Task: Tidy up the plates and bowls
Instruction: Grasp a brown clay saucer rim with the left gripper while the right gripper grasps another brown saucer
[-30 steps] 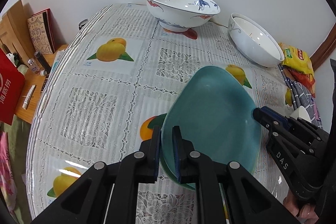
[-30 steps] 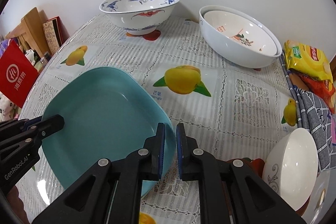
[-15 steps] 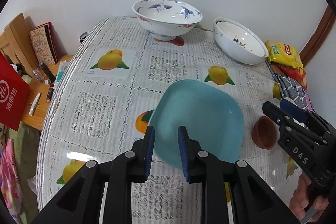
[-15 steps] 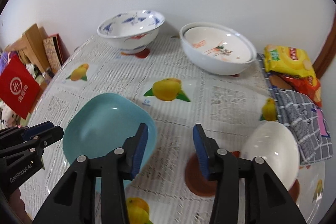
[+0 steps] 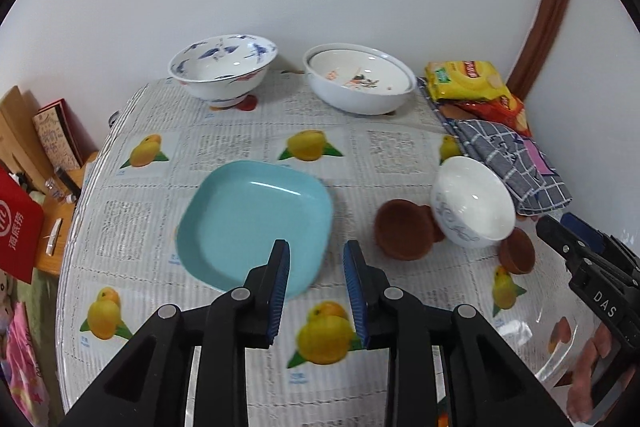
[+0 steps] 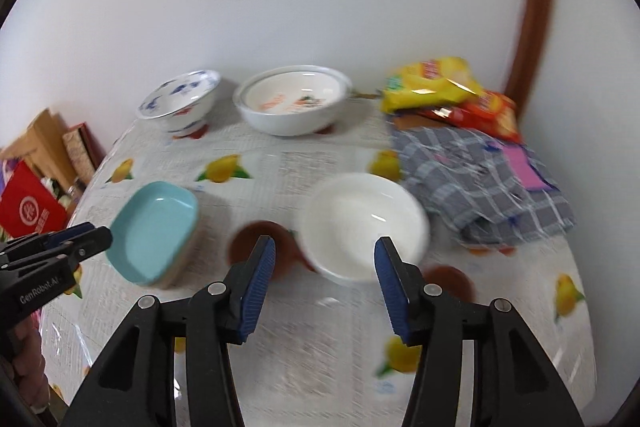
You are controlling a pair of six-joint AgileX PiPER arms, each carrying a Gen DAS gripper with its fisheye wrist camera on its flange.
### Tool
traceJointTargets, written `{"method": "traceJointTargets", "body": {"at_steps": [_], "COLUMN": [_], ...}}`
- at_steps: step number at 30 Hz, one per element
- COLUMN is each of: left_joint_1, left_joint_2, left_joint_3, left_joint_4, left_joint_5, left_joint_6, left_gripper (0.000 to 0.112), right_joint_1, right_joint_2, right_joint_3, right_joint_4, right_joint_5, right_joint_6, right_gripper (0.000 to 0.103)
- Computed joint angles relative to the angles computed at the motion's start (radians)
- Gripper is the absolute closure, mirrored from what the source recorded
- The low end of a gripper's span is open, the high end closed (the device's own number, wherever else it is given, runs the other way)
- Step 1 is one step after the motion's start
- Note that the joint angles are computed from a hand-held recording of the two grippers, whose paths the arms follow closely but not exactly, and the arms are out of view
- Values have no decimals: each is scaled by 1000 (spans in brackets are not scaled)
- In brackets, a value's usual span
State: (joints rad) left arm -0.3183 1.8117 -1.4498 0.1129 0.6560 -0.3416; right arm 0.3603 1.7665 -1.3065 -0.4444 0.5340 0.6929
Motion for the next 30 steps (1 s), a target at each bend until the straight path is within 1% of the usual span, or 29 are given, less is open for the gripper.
{"method": "traceJointTargets", "body": {"at_steps": [3,5,6,8,10,11,14,16,19,21,25,28,30], "left_joint_1": [-56,-91,-100,-115,-131,-135,-147,-150,-157,-159,-151,-134,-124], "left_joint_2": [-7,-11,-11,-7,8,17,57,84,116,138,200,253,282], "left_joint_3": [11,24,27,28,15,4,-37,-62,-86,-106,-162,-213,-238], "left_joint_4": [74,130,123,124,129,117,100,80,75,75,75,37,15], "left_joint_5": [-3,-14,-19,-23,-13,-5,23,36,38,43,64,77,72], "left_joint_6": [-90,-159,-158,-166,-175,-168,-160,-148,-144,-148,-178,-162,-145], "left_gripper": [86,86,86,86,86,86,86,86,86,86,86,86,86], "right_joint_1": [-69,-114,-131,-186,-230,-239,-243,-255,-289,-304,-336,-356,-370], "right_joint_2": [-74,-121,-131,-157,-170,-172,-160,-159,-142,-119,-68,-26,13], "right_joint_3": [103,171,186,229,264,273,293,315,332,326,304,273,238], "right_joint_4": [24,12,39,147,225,220,99,68,152,175,276,386,481], "right_joint_5": [-38,-64,-74,-108,-137,-142,-151,-178,-228,-237,-257,-253,-234], "right_joint_6": [-19,-25,-61,-179,-263,-263,-158,-136,-237,-259,-355,-467,-561], "right_gripper": [50,47,47,47,47,47,47,46,46,46,46,46,46]}}
